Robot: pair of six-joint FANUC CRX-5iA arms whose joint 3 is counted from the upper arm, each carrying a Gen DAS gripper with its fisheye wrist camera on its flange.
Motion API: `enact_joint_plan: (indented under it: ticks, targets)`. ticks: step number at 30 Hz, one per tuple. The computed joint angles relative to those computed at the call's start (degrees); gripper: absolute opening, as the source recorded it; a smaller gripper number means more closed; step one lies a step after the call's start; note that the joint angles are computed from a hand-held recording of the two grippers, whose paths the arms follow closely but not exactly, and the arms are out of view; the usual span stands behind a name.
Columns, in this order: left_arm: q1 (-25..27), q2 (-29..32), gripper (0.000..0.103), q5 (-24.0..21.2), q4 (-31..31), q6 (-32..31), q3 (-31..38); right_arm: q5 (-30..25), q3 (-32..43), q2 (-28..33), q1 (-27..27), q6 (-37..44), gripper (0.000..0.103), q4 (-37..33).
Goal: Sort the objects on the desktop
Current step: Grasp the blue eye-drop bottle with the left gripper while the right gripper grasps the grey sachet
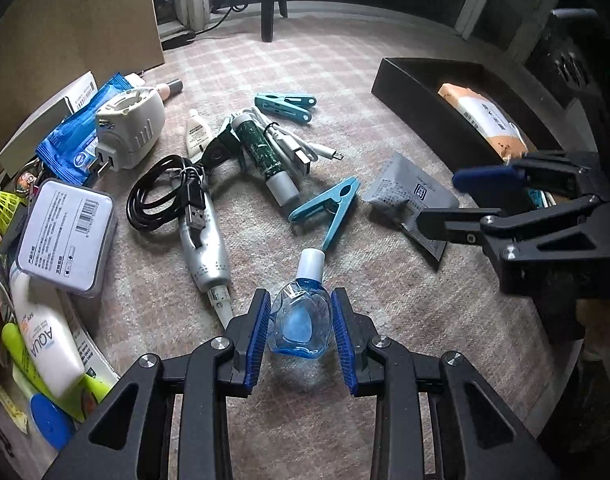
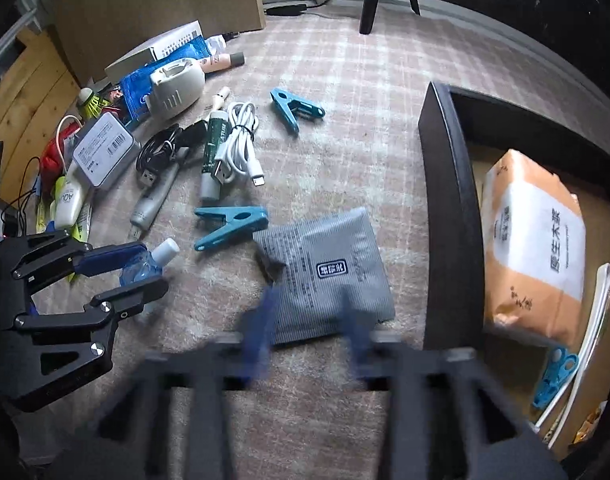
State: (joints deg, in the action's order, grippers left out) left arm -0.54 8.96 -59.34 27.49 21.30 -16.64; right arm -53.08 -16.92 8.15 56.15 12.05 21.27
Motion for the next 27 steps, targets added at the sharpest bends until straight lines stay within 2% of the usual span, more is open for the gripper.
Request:
enact_joint_plan:
  ticks: [4, 9, 13, 18, 20, 21, 22, 23, 24, 27]
  targets:
    - [0.13, -0.05, 0.030, -0.05, 0.55, -0.38, -0.19, -2.57, 3.85, 2.14, -1.89, 7.08, 0.064, -3.81]
    - [0.61, 0.57, 0.030, -0.70, 1.39, -0.41, -0.07, -8.94, 10.81, 7.45, -5.16, 16.53, 0.065, -9.54]
    - [0.79, 1.55, 0.030, -1.18, 1.34, 0.54, 0.59, -10.73, 13.46, 9.98, -6.01, 21.76, 0.079, -10.96]
    - [1.10, 2.45, 0.030, -1.69, 1.85, 0.72, 0.93, -9.60, 14.01, 10.20, -6.98, 23.19, 0.079, -12.19]
    - [1.24, 2.70, 0.030, -1.70, 2.12, 0.85, 0.91, -9.09, 13.31, 9.65, -6.76, 23.41, 0.074, -11.72]
    - [1.33, 2.79, 0.030, -1.86, 2.39, 0.88, 0.93, -8.95, 13.03, 9.24, -6.66, 23.79, 0.067, -11.77]
    - [1.42, 2.93, 0.030, -2.04, 2.61, 1.10, 1.01, -9.01, 12.67, 8.94, -6.47, 23.39, 0.057, -11.29]
    - [1.45, 3.00, 0.030, -2.05, 2.81, 1.28, 1.02, -8.90, 12.25, 8.42, -6.45, 23.02, 0.052, -11.21]
    - [1.49, 3.04, 0.030, -2.01, 2.96, 1.39, 0.98, -8.79, 12.02, 8.04, -6.53, 22.76, 0.037, -11.38]
    - [1.39, 3.10, 0.030, -1.77, 3.56, 2.15, 0.72, -7.03, 10.14, 6.64, -6.33, 21.02, 0.029, -10.89]
